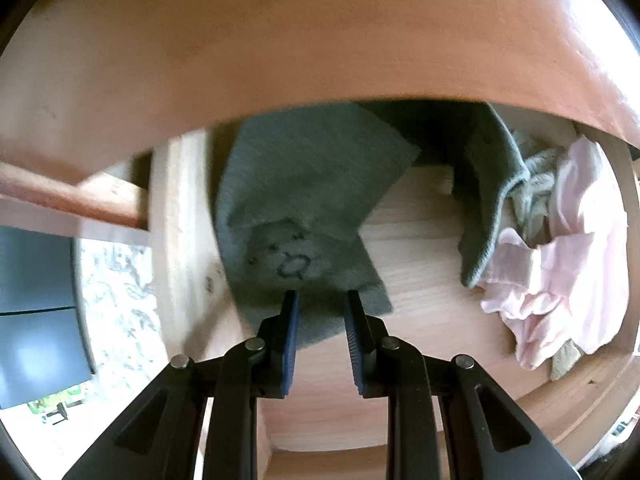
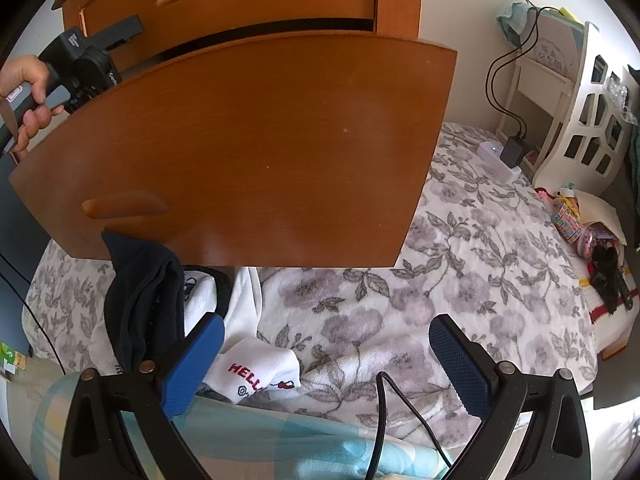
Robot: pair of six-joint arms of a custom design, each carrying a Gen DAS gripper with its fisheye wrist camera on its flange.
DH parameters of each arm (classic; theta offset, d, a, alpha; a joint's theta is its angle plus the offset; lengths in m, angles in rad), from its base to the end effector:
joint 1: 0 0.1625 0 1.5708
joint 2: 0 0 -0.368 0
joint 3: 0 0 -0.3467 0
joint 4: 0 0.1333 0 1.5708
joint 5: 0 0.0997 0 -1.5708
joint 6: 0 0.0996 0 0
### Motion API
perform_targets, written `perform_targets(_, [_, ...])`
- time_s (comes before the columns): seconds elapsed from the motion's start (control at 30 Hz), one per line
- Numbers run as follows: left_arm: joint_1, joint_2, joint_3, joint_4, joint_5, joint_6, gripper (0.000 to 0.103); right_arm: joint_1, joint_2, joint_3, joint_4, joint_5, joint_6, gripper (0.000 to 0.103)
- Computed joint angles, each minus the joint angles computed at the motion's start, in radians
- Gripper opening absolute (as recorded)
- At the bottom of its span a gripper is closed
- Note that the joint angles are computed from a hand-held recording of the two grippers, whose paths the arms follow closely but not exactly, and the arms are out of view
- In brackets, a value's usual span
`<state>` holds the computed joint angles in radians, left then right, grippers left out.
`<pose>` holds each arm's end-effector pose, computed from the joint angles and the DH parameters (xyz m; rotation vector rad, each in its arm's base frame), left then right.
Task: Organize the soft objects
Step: 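Reach the left gripper into the drawer toward the grey-green sock, then grasp the grey-green sock with the left gripper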
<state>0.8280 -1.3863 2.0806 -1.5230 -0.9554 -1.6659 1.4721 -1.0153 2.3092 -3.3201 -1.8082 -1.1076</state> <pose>-0.0979 -0.3887 0.1751 -0.7437 2.1122 -0.3495 0.0679 -0.4297 0.0986 1.2270 -2.3752 0.3292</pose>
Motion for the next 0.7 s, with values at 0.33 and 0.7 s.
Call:
perform_targets(0.33, [0.014,0.047,-0.043,0.007,-0.006,0.016,0.054,0.001,0.004,-0.004,0.004,-0.002,0.003,0.103])
perform_targets(0.7, [0.015,0.092,-0.032,-0.133,-0.053,0.164,0.056,-0.003,0.004,-0.005,0.005,0.001,0.003,0.103])
